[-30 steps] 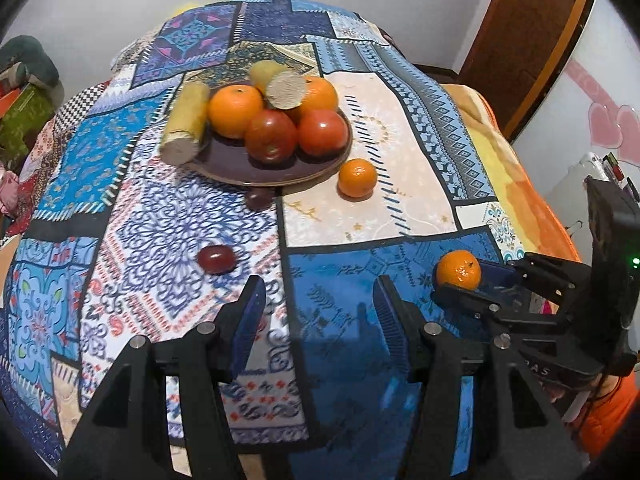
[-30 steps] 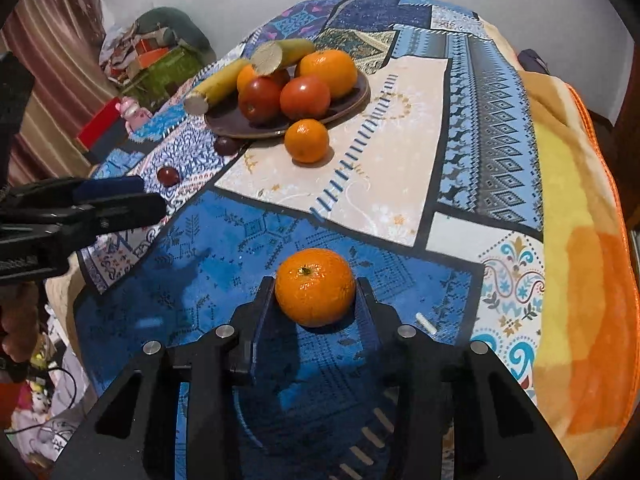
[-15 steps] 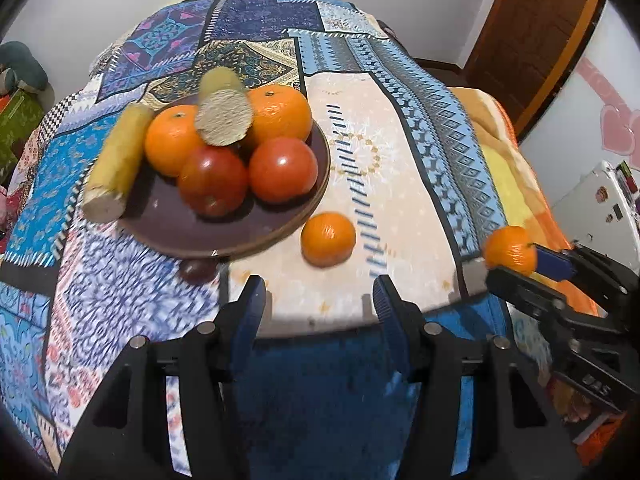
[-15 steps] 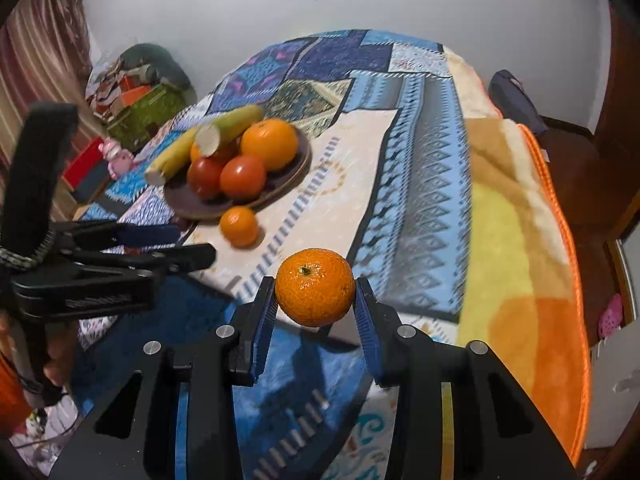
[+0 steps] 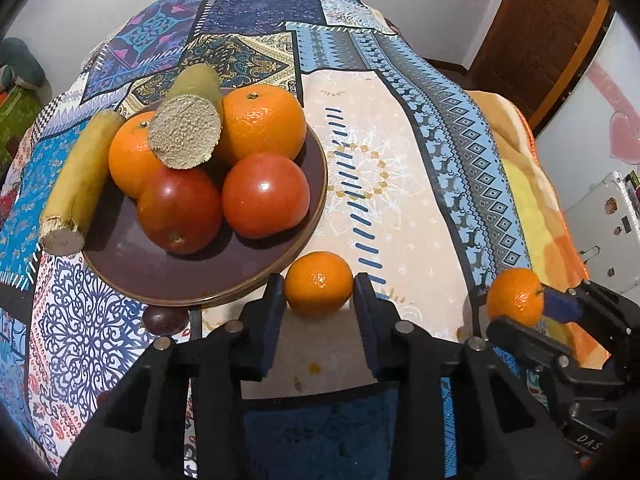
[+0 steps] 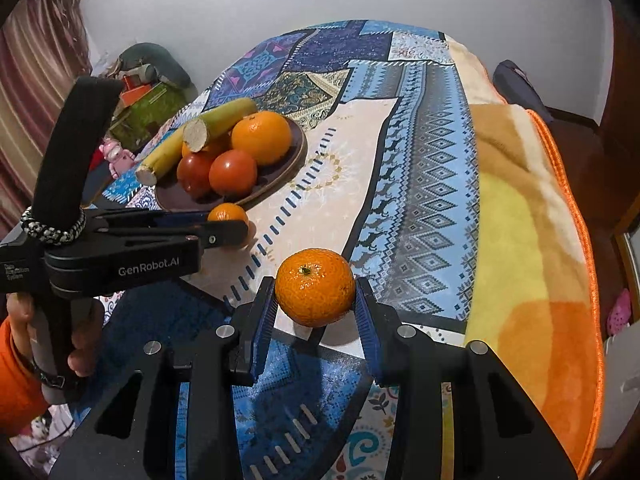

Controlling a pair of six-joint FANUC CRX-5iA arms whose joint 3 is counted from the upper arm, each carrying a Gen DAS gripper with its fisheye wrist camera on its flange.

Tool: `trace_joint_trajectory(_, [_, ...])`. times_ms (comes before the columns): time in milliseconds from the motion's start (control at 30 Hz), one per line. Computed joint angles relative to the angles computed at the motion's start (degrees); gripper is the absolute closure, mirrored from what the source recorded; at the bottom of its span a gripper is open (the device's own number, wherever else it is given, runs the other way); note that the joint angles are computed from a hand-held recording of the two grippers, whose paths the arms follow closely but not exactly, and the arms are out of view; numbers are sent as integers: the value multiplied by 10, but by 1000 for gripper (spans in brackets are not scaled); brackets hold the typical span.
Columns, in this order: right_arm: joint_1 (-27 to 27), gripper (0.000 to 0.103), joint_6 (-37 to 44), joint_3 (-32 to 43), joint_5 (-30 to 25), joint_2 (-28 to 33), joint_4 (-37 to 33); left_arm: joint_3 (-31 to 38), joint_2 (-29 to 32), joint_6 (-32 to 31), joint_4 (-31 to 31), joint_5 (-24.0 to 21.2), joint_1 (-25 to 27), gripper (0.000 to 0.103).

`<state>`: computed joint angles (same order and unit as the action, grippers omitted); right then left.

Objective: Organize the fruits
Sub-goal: 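Carry the mandarin in the right tool to the plate while the left tool carries its mandarin there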

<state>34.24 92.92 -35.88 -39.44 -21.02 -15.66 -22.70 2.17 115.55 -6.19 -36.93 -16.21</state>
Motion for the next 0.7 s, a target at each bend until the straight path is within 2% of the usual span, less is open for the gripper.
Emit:
trace_joint_trajectory(300, [30,67,-23,1,3,-7,21,-22,-64,20,-45,-12,-9,69])
trace_joint_trajectory(700, [103,67,-62,22,30,18,52,-78,-173,2,-56,-37,58,69])
